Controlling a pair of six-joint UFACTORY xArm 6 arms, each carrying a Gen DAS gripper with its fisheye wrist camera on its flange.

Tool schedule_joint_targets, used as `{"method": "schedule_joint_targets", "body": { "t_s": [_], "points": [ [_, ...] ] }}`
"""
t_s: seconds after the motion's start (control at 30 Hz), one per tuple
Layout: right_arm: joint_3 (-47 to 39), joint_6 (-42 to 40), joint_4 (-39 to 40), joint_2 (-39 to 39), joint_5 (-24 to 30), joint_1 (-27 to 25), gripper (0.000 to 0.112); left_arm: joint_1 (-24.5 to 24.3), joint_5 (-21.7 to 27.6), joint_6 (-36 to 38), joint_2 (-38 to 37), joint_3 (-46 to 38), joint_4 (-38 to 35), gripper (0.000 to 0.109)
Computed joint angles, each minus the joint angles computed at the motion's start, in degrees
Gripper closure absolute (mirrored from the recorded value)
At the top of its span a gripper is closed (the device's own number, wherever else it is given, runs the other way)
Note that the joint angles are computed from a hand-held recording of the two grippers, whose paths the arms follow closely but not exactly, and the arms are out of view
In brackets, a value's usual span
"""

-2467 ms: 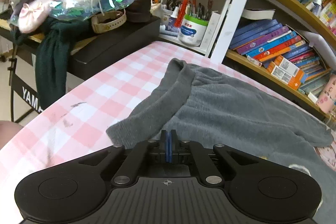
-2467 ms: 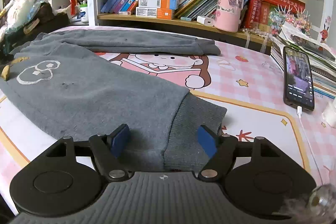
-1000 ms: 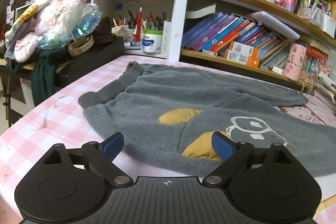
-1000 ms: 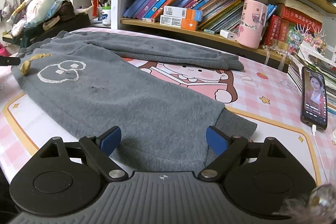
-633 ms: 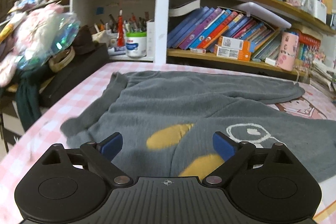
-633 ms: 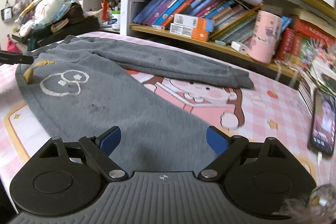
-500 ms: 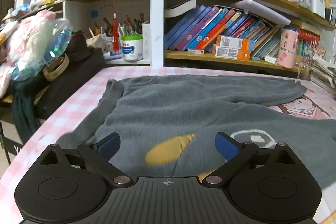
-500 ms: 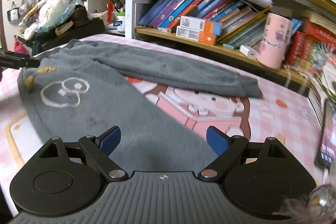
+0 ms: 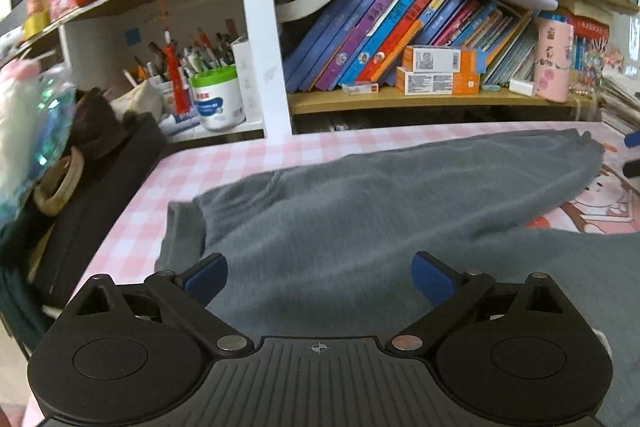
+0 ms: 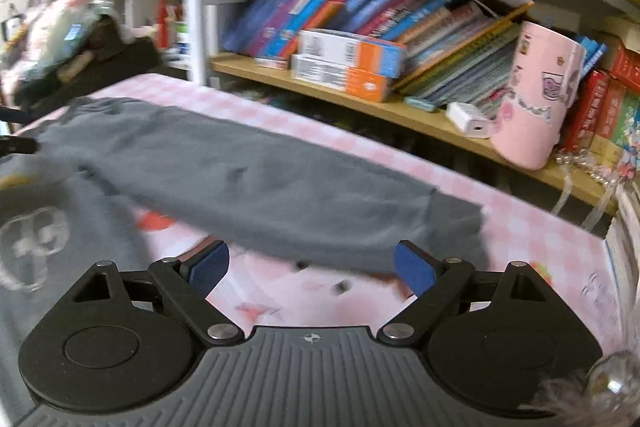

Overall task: Fold clothes
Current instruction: 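Move both tools toward the sweatshirt hem to grasp it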

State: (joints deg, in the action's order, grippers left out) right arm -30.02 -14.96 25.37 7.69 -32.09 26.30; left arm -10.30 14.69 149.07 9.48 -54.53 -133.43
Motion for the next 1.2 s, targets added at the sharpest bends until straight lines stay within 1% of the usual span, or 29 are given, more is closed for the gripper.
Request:
{"method": "schedule_joint_targets", "body": {
  "t_s": [0.13, 0.23, 0.33, 0.4, 0.5, 0.6, 0.7, 0.83, 0.97, 1.03, 1.1, 1.2],
  "points": [
    [-5.47, -0.45, -1.50, 4.24, 3.35, -4.00, 0.022, -0.81, -1.71, -1.47, 4.44, -6.14, 2.35, 0.009],
    [-9.13, -4.19, 0.71, 7.09, 5.54, -4.77, 0.022, -1.19, -3.07, 3.18, 7.32, -10.44, -1.31, 0.008],
    [-11.72, -6.59, 1.29, 9.46, 5.83, -5.34, 0.022, -1.36, -3.32, 5.03, 9.71, -13.64, -2.18, 0.008],
    [-12.77, -4.65, -1.81, 10.77, 5.11, -6.66, 0.022, -1.43, -3.56, 5.44, 11.59, -16.03, -1.66, 0.008],
    [-14.48, -0.85, -6.59, 12.40, 4.59, -8.99, 0.022, -1.66, -4.44, 3.89, 14.80, -19.95, 1.03, 0.008],
    [-16.49, 2.33, -9.72, 14.18, 4.06, -11.29, 0.022, -1.68, -4.48, 3.44, 17.65, -23.27, 3.01, 0.008],
    [-18.60, 3.03, -10.66, 16.04, 4.09, -12.96, 0.022, -1.81, -4.00, -4.54, 20.11, -25.66, 10.90, 0.008],
    [-21.70, 0.16, -9.26, 18.57, 4.50, -13.66, 0.023, -1.85, -3.31, -15.87, 23.66, -29.11, 22.11, 0.009],
    [-24.41, -0.30, -10.46, 20.76, 5.94, -14.49, 0.024, -1.77, -3.64, -20.97, 26.87, -32.76, 27.55, 0.010],
    [-25.69, -0.86, -11.18, 21.77, 6.95, -14.80, 0.025, -1.53, -3.28, -25.00, 28.22, -34.19, 31.71, 0.010],
    [-26.46, 1.62, -14.46, 22.51, 7.52, -15.62, 0.028, -1.34, -3.12, -29.06, 29.52, -35.41, 36.69, 0.013],
    [-27.52, 7.82, -21.13, 23.38, 8.40, -17.39, 0.028, -0.99, -2.37, -33.72, 31.11, -36.74, 43.49, 0.013]
  ]
}}
